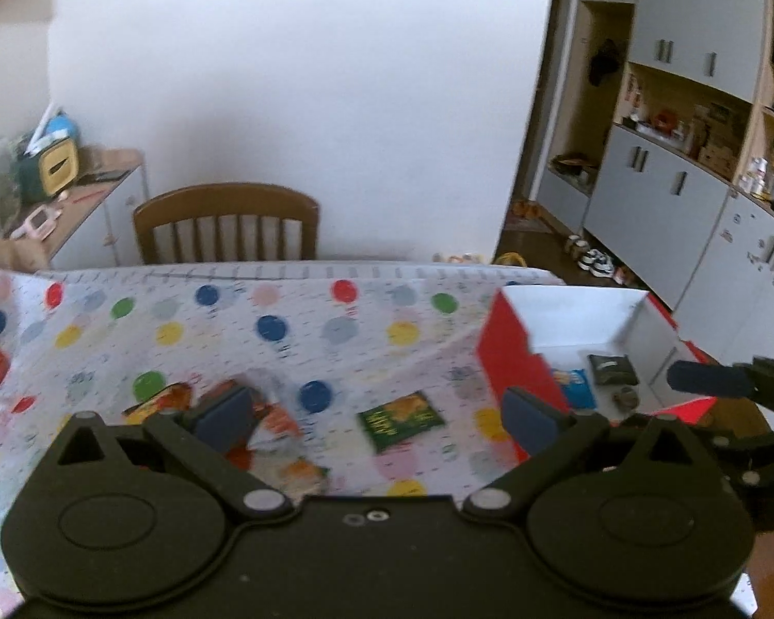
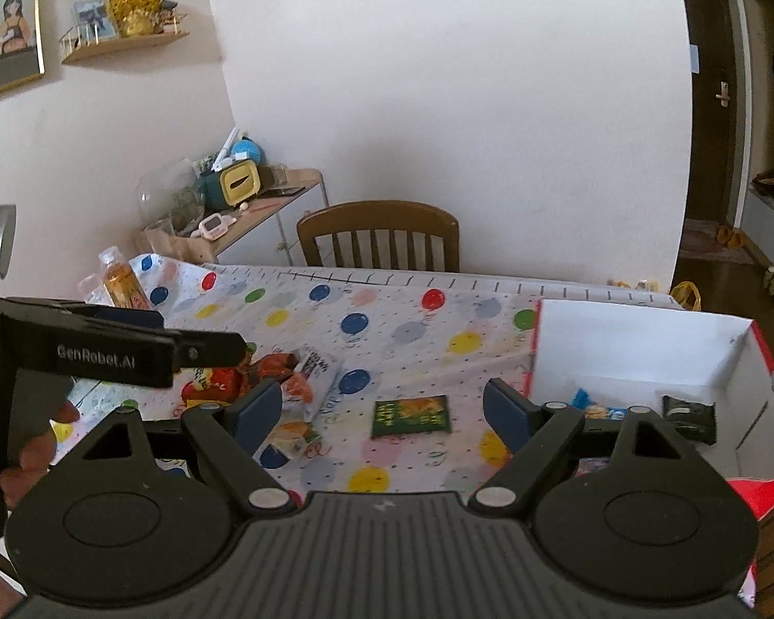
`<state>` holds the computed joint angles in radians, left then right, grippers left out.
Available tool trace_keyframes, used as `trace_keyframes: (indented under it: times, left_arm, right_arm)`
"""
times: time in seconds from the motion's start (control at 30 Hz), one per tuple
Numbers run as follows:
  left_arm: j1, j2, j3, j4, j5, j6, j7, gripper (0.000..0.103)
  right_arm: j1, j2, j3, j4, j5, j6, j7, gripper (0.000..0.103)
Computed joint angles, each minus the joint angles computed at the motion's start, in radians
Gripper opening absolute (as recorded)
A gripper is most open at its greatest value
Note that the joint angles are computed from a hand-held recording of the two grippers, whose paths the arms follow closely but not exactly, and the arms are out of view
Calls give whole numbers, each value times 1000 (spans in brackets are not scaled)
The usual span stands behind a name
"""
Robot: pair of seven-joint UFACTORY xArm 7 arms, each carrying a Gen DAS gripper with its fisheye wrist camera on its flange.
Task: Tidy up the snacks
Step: 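Lift both tools out of the box and move back toward the table, then grasp the yellow-red bread packet with the left tool while the right tool grasps the white-wrapped cake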
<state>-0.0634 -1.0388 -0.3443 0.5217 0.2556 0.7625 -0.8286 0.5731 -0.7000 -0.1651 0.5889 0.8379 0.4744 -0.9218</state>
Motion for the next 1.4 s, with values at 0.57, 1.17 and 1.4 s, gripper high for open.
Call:
trace_keyframes:
  times: [0.57,1.17,1.4]
  left_arm:
    - [113,-189,191,-159,5,45,186,102]
    - [294,93,421,-170,-128,-95,395,79]
    - [297,249,440,-123,-202,-149,461,79]
  right_arm:
    - [121,185,136,-9,-65,-198,216,85]
    - [67,537,295,166,-161,-245,364,85]
    - [7,639,370,228,-254,-242,473,85]
